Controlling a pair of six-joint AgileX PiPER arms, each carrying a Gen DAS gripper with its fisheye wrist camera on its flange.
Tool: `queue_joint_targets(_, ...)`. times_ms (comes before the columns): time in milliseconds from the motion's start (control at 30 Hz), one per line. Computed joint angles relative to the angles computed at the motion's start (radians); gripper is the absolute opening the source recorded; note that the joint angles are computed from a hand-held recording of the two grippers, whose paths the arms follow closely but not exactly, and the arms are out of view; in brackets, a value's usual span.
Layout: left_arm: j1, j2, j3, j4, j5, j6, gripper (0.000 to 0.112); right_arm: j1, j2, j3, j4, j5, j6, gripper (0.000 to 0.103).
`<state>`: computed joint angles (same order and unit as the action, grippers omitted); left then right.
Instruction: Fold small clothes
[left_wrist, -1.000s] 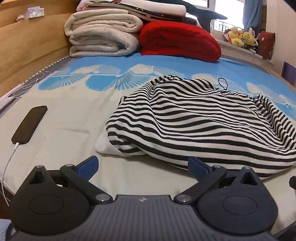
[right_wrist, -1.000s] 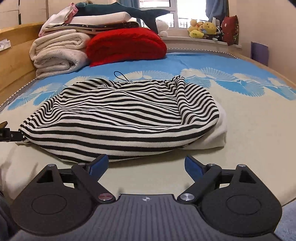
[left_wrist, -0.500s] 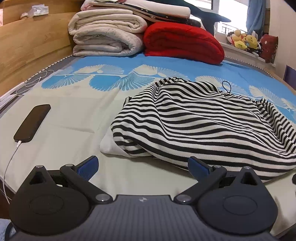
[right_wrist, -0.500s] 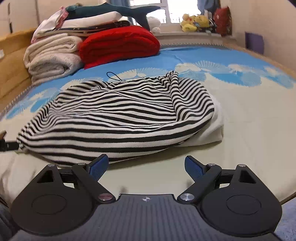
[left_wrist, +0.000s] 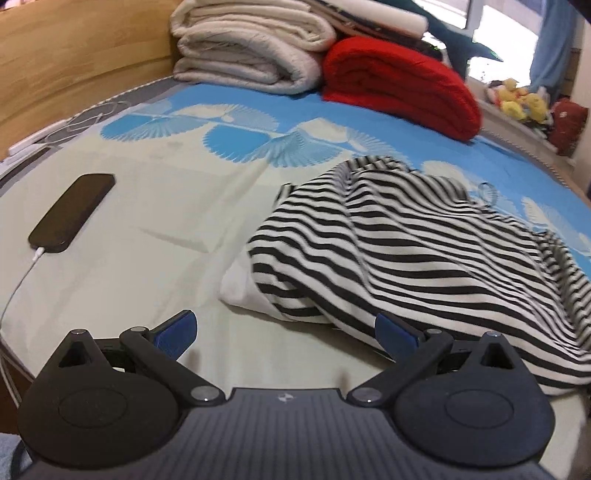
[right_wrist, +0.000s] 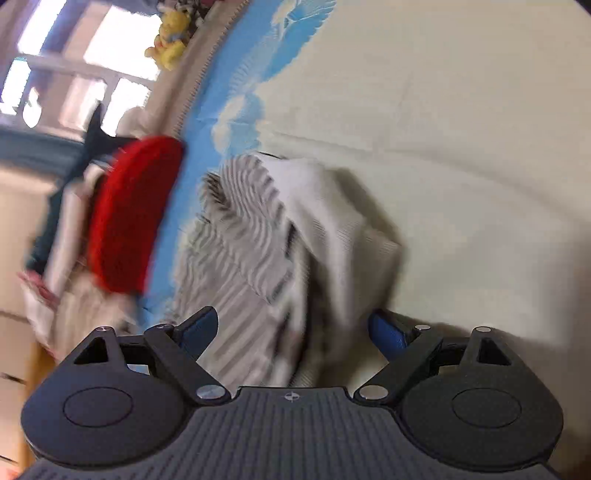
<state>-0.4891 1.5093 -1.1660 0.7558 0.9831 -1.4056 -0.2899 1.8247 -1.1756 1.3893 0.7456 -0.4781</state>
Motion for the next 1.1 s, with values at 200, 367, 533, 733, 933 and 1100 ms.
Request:
queue_joint_targets(200, 0.03, 0.053, -0.056, -0.022, 0.038, 0.01, 0.103, 0.02, 0.056, -0.115, -0.112, -0.035, 0.075, 0.012)
queue_joint_targets(367, 0.027, 0.091, -0.097, -0.025, 0.109, 0.025, 0.103, -0.007, 0.015, -0.18, -0.265, -0.113, 0.185, 0.012)
queue_joint_targets(533, 0.057, 0.123, -0.132, -0.074, 0.158, 0.071, 0.103, 0.023, 0.039, -0.235, -0.596, -0.184, 0.464, 0.012)
queue_joint_targets(733, 0.124, 0.083, -0.107, -0.14, 0.148, 0.062, 0.103, 0.243, -0.082, -0.244, -1.032, -0.384, 0.604, 0.012)
queue_joint_targets(933, 0.169, 0.022, -0.07, -0.16, 0.136, 0.059, 0.103, 0.646, -0.175, -0.225, -1.63, -0.546, 0.67, 0.012)
queue_joint_targets(1100, 0.19, -0.013, -0.047, -0.174, 0.139, 0.048, 0.103, 0.947, -0.156, -0.073, -2.086, -0.567, 0.788, 0.012)
